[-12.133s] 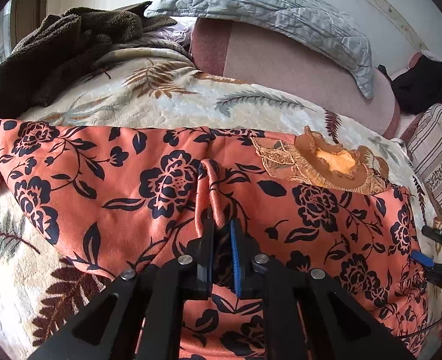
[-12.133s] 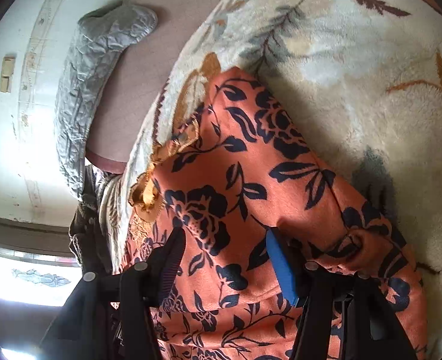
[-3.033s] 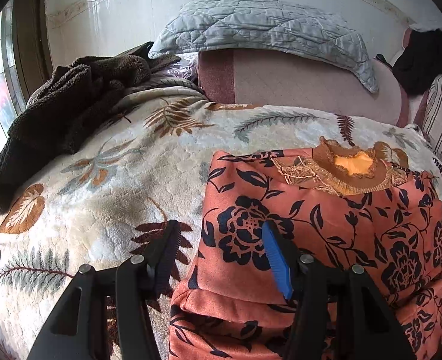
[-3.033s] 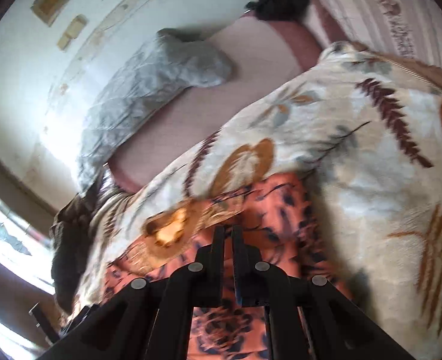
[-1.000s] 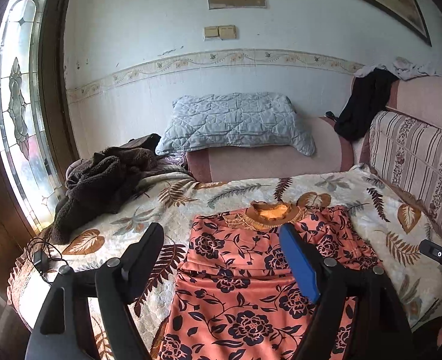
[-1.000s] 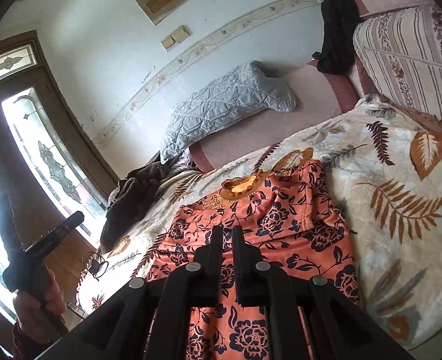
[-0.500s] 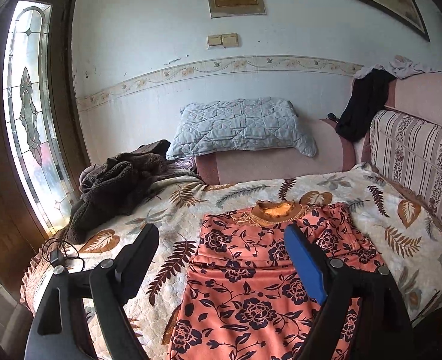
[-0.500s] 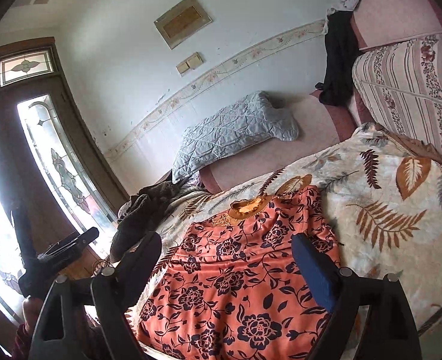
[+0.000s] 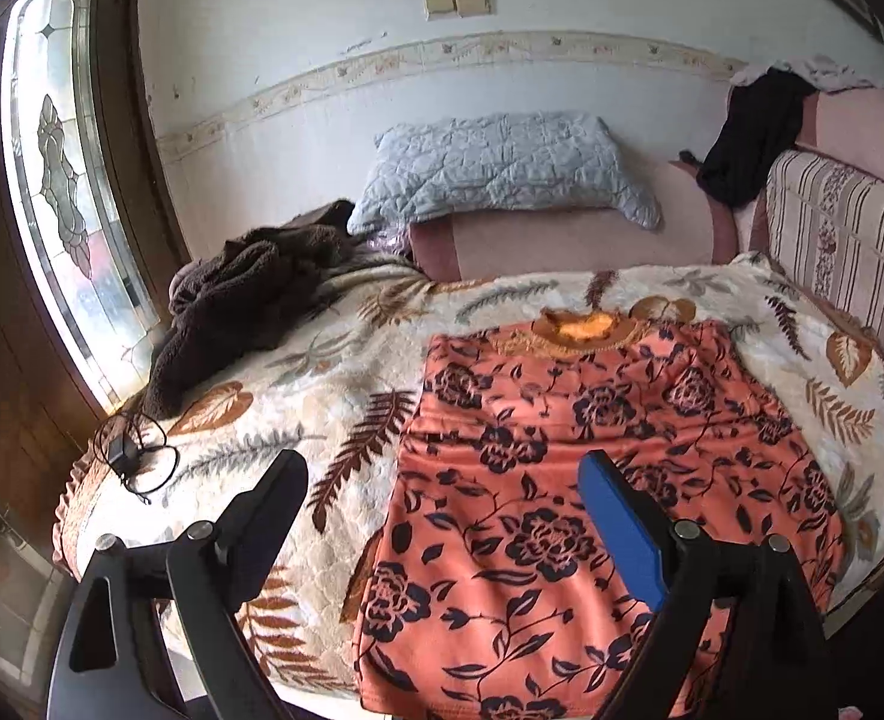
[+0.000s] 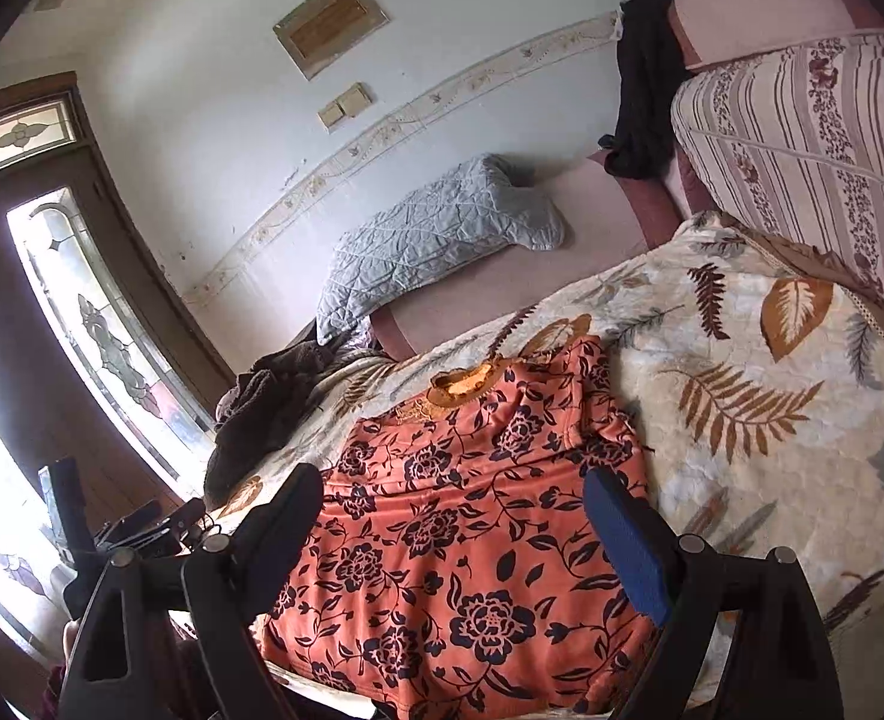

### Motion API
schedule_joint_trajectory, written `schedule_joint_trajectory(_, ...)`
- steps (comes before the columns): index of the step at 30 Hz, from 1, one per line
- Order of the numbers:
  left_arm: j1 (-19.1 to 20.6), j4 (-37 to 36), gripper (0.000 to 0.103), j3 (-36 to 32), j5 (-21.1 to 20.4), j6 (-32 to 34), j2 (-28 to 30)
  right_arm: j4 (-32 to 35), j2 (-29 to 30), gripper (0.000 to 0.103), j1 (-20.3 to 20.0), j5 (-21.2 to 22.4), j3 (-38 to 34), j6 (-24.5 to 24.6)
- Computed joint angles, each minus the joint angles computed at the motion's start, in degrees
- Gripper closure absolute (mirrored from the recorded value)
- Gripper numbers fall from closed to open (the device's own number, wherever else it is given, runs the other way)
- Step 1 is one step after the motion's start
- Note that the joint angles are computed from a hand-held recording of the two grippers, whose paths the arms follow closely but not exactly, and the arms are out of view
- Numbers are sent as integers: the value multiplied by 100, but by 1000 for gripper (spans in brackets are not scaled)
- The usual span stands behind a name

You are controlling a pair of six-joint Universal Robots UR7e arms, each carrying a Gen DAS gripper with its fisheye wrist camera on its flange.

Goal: Fold small clothes
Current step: 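Move both tools toward the dress hem to prepare the next fold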

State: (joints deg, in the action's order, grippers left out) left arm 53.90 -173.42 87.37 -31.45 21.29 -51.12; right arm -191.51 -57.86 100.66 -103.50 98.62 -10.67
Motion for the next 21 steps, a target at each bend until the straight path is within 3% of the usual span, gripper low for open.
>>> schedule_joint_trajectory(3, 215, 770, 11, 58, 1, -679, -56, 582, 46, 12, -84, -81, -99, 294)
schedule_joint_trajectory(6, 431, 1550, 11, 44, 40, -1391, -59, 1190, 280, 15, -121, -547, -351, 580)
schedule_joint_trajectory(9, 636, 1980, 11, 24, 70, -1888, -33, 1768, 448, 48, -308, -460, -495, 1050)
schedule_joint_trajectory(12, 800, 2067, 11, 11, 130, -2117, 19, 2206, 643, 50, -449, -451, -652, 1456)
schedule_joint_trajectory(18, 948, 1395, 11, 60, 142, -1845, 134, 2531, 980, 50, -511, -535, -878, 1282)
schedule_joint_trajectory(21, 980, 1115, 11, 49, 78, -1674, 185, 2561, 1112, 50, -498, -784, -961, 1175)
